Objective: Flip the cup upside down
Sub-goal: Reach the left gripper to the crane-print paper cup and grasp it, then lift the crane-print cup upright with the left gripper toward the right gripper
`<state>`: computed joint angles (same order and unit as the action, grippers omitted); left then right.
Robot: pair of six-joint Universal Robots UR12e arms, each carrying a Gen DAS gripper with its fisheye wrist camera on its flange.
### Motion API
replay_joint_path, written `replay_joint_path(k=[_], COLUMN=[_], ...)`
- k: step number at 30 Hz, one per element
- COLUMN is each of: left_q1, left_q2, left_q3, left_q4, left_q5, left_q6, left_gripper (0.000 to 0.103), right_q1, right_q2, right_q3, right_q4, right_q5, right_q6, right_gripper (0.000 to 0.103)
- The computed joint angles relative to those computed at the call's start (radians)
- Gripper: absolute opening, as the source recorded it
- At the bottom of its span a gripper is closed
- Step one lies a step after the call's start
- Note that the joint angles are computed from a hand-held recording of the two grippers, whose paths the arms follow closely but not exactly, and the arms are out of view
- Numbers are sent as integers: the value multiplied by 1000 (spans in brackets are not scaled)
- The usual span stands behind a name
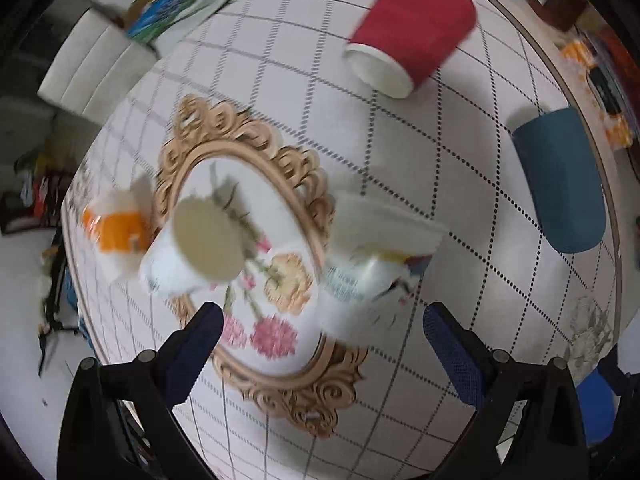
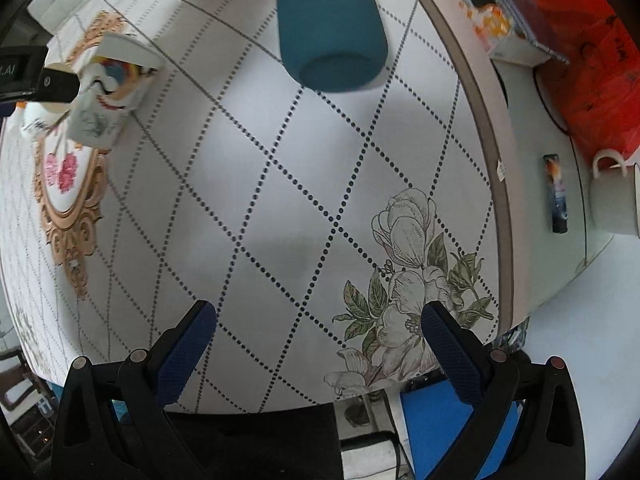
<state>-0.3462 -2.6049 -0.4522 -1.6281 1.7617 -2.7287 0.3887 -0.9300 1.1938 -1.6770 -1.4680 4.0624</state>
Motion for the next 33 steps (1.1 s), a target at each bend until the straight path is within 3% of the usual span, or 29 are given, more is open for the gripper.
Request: replay_joint_path(k=[6, 11, 14, 16, 21, 26, 29, 33], left_q1=[-12, -18, -20, -21, -22, -20, -10, 6], left_q2=[-61, -78, -81, -83, -70, -70, -91, -172], left_q3=[84, 95, 92, 92, 56, 60, 117, 302], left_q4=[-47, -54, -42, -42, 14, 13, -49, -193], left_q5=[-5, 1, 2, -3, -5, -16, -44, -92], left_q6=[79, 133, 153, 158, 177, 156, 110, 45], left_gripper=[102, 91, 80, 65, 61, 60, 60, 60], right_q1=[-7, -13, -16, -20, -24, -25, -26, -27], right_q2=[11, 11, 22, 22, 9, -4, -12, -25], right_q3=[-6, 2, -11, -15, -1, 15, 25, 39], right_q4=[27, 27, 32, 37, 34, 29, 23, 8], right_q5=[27, 38, 35, 34, 29, 29, 32, 34], right_q6=[25, 39, 42, 45, 53, 58, 63, 73], right_gripper=[103, 103, 103, 103, 103, 103, 103, 103])
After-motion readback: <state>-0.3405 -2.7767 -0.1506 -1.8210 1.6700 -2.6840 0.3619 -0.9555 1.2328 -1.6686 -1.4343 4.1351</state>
